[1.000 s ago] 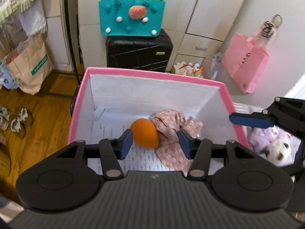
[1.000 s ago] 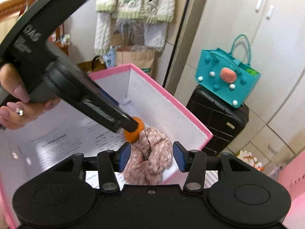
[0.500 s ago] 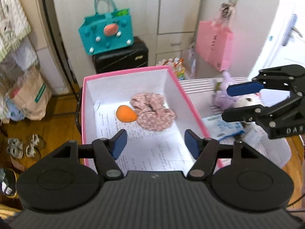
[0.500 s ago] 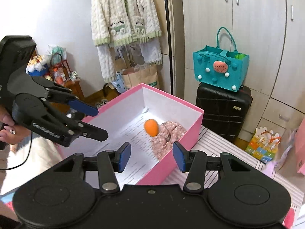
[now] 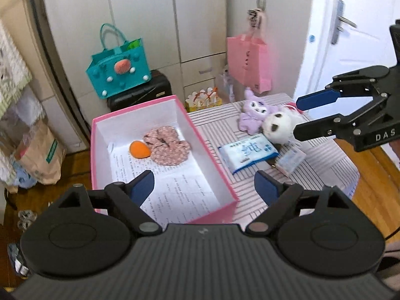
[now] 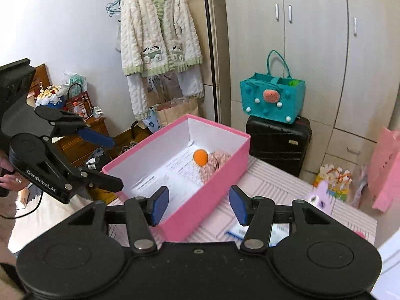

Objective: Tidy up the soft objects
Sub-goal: 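Move both open tools back toward the remaining items on the table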

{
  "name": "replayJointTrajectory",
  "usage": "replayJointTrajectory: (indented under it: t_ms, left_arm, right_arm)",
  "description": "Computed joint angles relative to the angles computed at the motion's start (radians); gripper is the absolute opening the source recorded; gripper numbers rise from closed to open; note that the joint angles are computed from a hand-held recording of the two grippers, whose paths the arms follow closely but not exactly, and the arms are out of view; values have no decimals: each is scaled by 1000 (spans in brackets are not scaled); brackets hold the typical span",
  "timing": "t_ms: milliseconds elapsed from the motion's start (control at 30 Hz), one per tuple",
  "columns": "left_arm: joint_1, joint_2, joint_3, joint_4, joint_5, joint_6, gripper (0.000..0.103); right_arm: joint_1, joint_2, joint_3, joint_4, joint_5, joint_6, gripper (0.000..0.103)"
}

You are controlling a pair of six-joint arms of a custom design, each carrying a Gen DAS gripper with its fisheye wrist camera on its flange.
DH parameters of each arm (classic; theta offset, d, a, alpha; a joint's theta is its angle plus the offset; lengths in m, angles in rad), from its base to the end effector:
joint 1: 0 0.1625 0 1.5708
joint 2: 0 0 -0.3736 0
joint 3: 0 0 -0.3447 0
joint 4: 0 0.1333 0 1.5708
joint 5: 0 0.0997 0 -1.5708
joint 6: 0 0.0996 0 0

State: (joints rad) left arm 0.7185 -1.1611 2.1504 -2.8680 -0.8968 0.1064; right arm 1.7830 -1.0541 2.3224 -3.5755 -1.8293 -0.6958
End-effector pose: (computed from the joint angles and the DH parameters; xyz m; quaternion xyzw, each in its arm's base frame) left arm -0.2152 -0.4478 0.1732 0.3851 0.8509 -0.2538 0.2516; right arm 0.1951 -0.3935 0.1539 0.3641 -0.8518 0.3178 0.2022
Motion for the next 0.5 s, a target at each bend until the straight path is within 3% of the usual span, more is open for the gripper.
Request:
replayJointTrajectory:
  t_ms: [200,367,500]
  left_arm:
    - [-49,4,57,-13,-35,-6,89]
    - [-69,42,74,-22,-69,5,89]
    - [-78,80,72,-21,-116,23,89]
  right_arm:
    - [-42,-49,131,-111,-5,-30,60]
    - [-112,-95,239,-180,34,-50,62]
    - [-181,-85,325,-306,58,-97,62]
